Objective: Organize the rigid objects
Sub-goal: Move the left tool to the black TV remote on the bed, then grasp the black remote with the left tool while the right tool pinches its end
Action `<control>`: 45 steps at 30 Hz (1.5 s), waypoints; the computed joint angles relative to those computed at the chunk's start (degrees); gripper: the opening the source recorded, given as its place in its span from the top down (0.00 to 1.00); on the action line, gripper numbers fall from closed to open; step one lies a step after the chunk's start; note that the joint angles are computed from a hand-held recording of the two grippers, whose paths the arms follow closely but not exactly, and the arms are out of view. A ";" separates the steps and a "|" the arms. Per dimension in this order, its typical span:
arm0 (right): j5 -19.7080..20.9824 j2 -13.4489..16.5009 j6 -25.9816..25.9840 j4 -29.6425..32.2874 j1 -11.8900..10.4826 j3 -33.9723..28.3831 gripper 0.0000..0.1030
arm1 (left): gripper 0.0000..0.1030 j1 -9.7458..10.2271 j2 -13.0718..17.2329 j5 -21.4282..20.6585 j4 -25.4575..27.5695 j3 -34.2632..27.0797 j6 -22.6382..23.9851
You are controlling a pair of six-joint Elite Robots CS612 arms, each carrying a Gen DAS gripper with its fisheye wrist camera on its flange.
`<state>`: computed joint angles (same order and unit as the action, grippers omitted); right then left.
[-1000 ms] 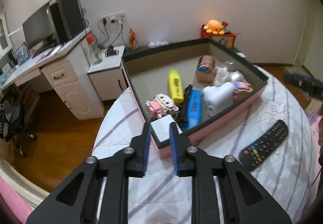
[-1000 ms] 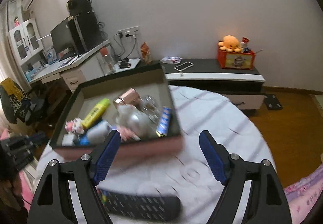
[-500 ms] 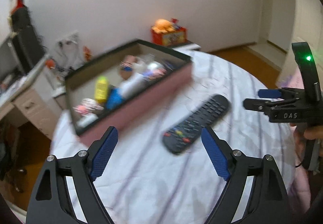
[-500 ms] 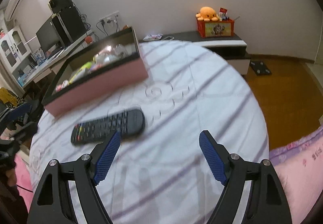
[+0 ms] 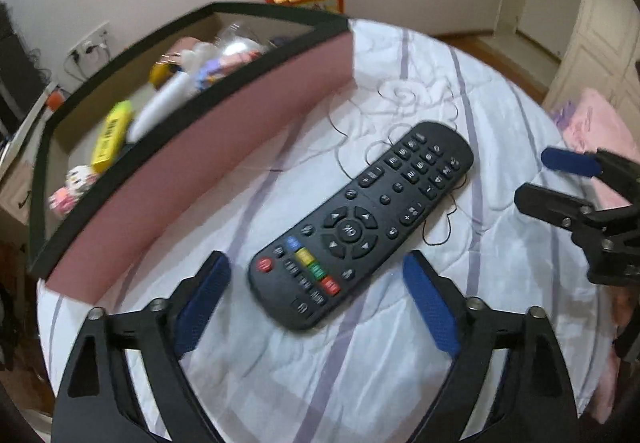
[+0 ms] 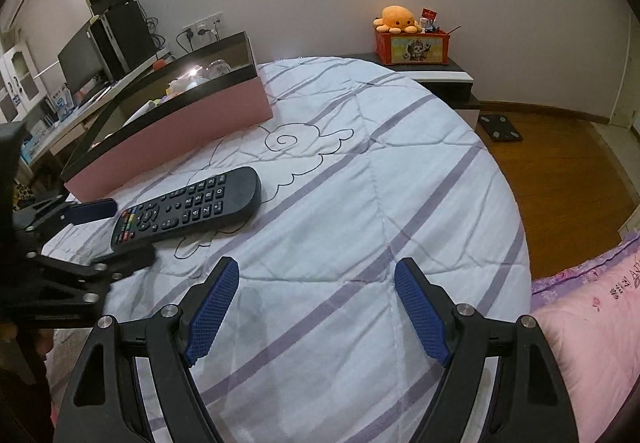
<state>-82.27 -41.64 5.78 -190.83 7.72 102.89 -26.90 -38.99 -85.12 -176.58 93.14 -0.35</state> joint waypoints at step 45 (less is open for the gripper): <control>15.31 3.79 11.48 0.61 0.46 -6.68 0.74 | 0.28 -0.11 0.52 -2.56 -8.75 2.71 1.23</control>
<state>-66.96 -37.85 17.26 -190.22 8.18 96.22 -27.01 -38.46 -87.67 -185.33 95.85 0.88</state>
